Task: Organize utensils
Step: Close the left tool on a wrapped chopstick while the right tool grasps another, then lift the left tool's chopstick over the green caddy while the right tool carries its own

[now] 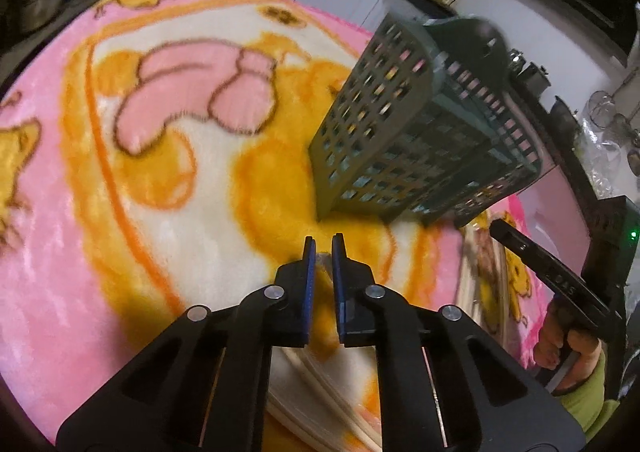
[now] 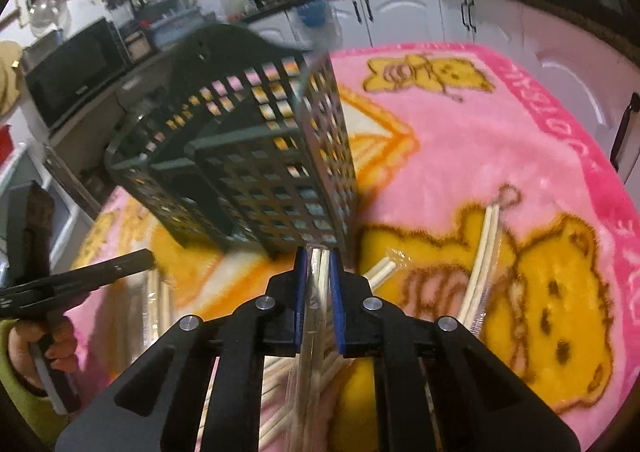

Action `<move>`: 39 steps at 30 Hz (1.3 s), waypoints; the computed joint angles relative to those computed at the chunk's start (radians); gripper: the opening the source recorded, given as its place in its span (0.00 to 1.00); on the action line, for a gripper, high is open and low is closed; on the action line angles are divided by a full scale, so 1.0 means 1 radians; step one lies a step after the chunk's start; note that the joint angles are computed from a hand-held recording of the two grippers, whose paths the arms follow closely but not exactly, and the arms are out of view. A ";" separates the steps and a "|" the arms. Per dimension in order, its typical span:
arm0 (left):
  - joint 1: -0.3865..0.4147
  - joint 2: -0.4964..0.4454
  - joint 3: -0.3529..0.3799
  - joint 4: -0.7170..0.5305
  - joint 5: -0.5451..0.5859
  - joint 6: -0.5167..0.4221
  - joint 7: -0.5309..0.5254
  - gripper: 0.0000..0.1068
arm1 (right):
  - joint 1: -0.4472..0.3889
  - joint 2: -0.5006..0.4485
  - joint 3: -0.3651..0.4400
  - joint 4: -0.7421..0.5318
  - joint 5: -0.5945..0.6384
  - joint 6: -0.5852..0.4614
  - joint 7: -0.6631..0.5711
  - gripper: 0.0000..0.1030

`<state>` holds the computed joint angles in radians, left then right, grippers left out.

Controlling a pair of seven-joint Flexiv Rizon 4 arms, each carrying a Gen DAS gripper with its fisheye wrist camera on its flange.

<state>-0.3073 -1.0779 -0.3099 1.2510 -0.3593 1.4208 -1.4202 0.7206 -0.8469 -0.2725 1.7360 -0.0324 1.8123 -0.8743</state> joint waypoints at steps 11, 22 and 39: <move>0.062 0.082 -0.146 0.116 0.075 0.222 0.077 0.03 | 0.154 0.087 -0.114 0.137 0.188 0.207 -0.164 0.10; 0.095 0.100 -0.251 0.113 0.172 0.313 0.089 0.03 | 0.191 0.155 -0.105 0.176 0.363 0.306 -0.336 0.10; 0.097 0.111 -0.297 0.072 0.239 0.318 0.094 0.02 | 0.222 0.219 -0.088 0.143 0.608 0.330 -0.590 0.09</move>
